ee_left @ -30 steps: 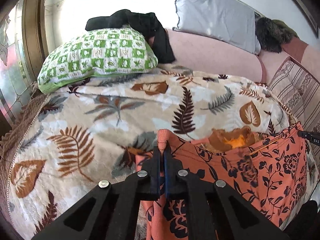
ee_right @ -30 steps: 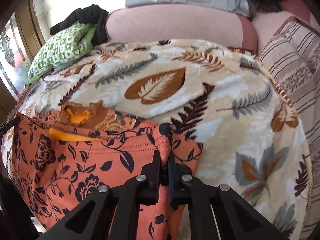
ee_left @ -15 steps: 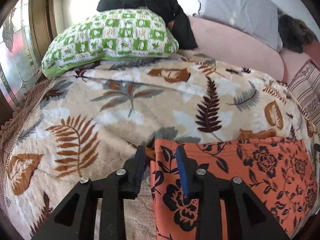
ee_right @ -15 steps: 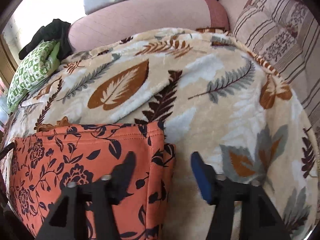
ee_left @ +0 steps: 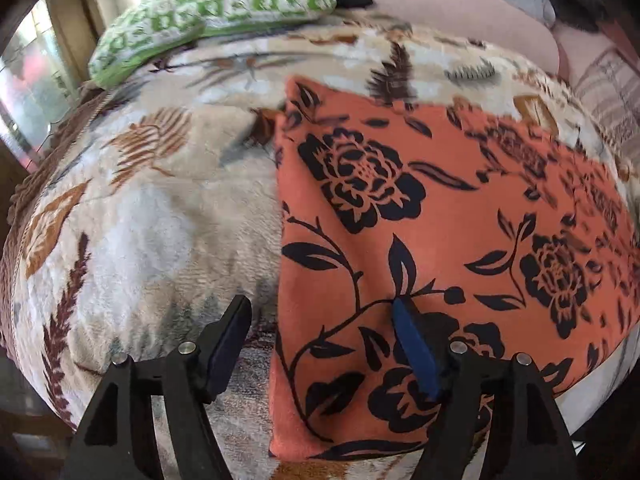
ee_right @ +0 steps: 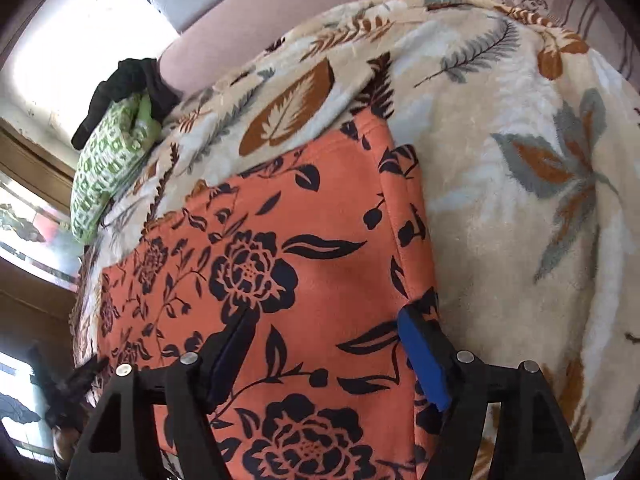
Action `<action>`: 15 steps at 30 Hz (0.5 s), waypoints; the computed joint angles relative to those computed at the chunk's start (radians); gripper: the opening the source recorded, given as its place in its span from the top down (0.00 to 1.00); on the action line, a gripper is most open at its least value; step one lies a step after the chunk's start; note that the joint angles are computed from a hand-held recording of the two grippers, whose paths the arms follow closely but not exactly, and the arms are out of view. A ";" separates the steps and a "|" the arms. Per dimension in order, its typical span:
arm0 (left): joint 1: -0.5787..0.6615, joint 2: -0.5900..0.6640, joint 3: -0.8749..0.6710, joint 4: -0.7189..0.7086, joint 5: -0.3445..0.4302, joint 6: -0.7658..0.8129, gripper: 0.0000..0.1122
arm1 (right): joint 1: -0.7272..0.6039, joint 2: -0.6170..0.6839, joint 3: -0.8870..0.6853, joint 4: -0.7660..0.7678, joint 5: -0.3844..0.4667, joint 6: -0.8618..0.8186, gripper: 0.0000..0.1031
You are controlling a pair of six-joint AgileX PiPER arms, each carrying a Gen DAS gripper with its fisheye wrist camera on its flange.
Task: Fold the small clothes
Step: 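Release the folded shirt and smooth it with both grippers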
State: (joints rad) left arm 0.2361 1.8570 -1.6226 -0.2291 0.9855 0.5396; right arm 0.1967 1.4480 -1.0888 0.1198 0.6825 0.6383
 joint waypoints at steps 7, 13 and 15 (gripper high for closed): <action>0.017 -0.097 0.113 0.006 -0.065 0.060 0.31 | 0.146 -0.124 0.131 -0.046 -0.059 0.101 0.15; 0.076 -0.093 0.097 -0.049 -0.012 0.061 0.29 | 0.170 -0.185 0.175 -0.050 -0.010 0.213 0.16; 0.093 -0.123 0.098 -0.126 -0.026 0.109 0.29 | 0.187 -0.207 0.147 -0.106 0.002 0.238 0.16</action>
